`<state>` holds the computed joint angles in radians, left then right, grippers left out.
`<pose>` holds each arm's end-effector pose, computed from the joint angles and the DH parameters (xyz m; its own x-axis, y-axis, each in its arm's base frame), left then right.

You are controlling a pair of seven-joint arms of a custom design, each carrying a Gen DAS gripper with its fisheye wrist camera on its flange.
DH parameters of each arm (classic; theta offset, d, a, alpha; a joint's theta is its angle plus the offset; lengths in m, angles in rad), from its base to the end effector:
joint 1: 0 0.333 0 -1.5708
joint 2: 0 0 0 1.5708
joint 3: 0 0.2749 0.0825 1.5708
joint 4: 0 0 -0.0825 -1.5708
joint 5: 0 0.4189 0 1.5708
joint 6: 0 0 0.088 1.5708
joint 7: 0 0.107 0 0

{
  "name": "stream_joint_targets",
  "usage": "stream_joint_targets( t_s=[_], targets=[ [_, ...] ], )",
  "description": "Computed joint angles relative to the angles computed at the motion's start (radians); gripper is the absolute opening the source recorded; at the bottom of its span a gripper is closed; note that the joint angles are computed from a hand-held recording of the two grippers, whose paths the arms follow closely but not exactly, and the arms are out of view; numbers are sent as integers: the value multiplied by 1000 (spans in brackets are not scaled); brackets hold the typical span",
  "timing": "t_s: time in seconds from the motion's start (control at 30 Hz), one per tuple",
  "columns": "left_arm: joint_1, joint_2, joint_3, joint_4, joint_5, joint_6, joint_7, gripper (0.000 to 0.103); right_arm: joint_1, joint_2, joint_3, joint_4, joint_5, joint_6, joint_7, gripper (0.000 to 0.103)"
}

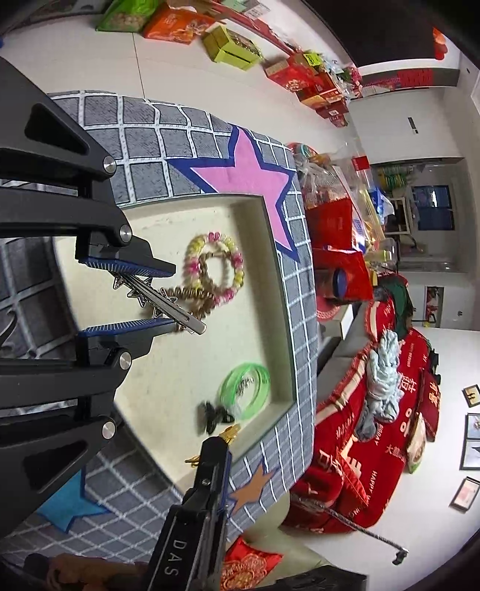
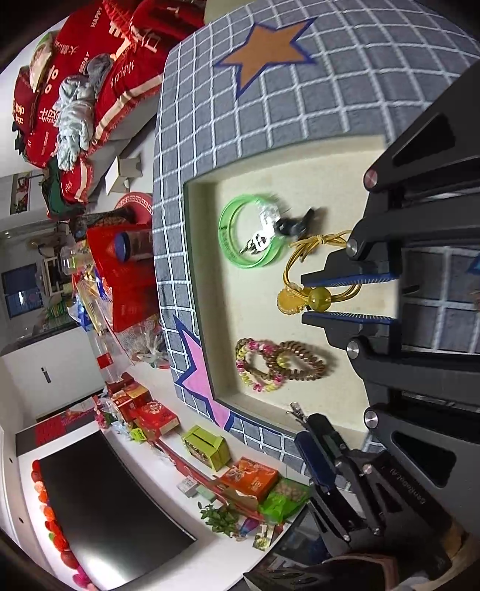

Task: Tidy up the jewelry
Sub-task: 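Carry both into the tray and open the left gripper while the right releases the cord bracelet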

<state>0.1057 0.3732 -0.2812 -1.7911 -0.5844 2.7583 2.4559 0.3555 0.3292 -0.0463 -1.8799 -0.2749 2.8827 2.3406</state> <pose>0.6945 -0.0844 0.3548 -0.5187 -0.8538 0.0438 -0.6520 0.3619 -0.6663 0.6488 0.2258 0.3526 -0.1237 -0.9618 -0.2444 -0.7713 0.2482 -0.5861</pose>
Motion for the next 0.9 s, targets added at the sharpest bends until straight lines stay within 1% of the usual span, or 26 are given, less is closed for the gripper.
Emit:
stream_joint_targets(
  t_s=[0.1, 0.2, 0.37, 0.57, 0.73, 0.83, 0.9],
  targets=[
    [-32, 46, 35, 46, 76, -6, -79, 40, -12, 57, 14, 70, 26, -22, -36, 14],
    [-66, 85, 72, 84, 174, -6, -183, 40, -21, 102, 20, 123, 56, -41, -66, 14],
    [-82, 131, 86, 127, 285, -14, -298, 40, -29, 161, 24, 182, 100, -68, -105, 14],
    [-88, 168, 85, 161, 371, -25, -365, 40, -16, 200, 9, 212, 110, -88, -113, 14],
    [-80, 178, 73, 170, 395, -43, -384, 40, -20, 217, 15, 231, 126, -99, -125, 14],
    [-79, 176, 72, 163, 405, -34, -393, 40, -26, 226, 26, 238, 144, -107, -143, 14],
    [-79, 173, 70, 159, 411, -31, -394, 40, -14, 228, 14, 240, 137, -107, -133, 14]
  ],
)
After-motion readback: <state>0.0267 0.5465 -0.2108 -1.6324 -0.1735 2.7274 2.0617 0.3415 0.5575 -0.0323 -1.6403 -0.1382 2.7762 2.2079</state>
